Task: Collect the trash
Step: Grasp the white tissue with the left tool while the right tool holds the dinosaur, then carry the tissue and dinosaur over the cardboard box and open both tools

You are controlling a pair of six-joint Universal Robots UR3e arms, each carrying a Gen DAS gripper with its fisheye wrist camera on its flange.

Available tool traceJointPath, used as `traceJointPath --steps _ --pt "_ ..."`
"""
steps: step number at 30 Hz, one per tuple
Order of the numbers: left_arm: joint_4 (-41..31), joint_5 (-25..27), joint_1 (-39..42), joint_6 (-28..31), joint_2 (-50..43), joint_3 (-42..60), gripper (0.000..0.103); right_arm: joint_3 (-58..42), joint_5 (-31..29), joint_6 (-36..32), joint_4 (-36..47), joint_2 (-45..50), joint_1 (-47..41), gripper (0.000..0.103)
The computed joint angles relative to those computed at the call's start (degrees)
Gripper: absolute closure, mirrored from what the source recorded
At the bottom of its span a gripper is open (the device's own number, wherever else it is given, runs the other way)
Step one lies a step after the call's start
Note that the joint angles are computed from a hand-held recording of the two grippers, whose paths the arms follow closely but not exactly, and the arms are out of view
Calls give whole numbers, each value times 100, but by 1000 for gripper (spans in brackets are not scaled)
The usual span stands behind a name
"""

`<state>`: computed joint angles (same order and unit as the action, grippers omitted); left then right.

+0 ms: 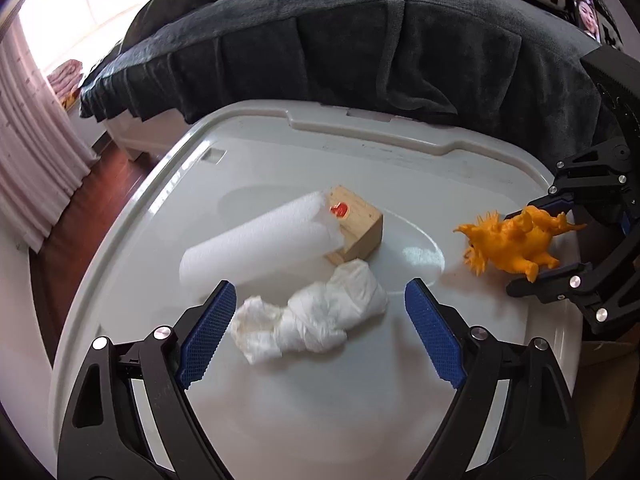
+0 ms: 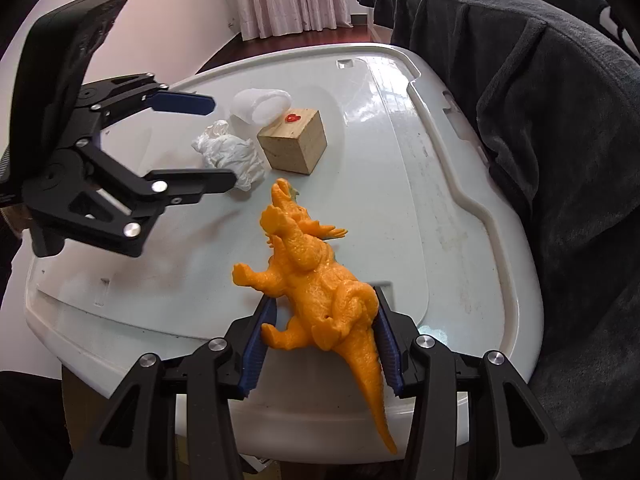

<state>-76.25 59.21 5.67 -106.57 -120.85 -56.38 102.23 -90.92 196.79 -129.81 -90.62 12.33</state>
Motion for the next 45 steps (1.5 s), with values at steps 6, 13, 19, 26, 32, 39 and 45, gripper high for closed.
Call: traceJointPath --steps 6,13,19,26,32,39,45 --pt "-696 260 -201 563 -527 804 19 76 129 -38 -3 -74 -110 56" --pt "-1432 171 -47 14 -1170 1748 32 79 168 -56 5 -74 -147 56" --pt "-507 31 152 -741 -697 728 69 66 128 -33 -6 -58 -120 56" --pt "1709 605 249 -2258 441 -1479 71 40 -149 117 -152 50 122 56" --pt "2533 798 803 -3639 1845 -2999 71 161 143 253 -495 -25 146 56" --pt "2926 879 1745 -4121 3733 -4887 71 -90 267 285 -1031 260 524 56" --pt "2155 108 3028 -3545 5136 -5639 71 -442 -147 81 -1266 627 1158 56"
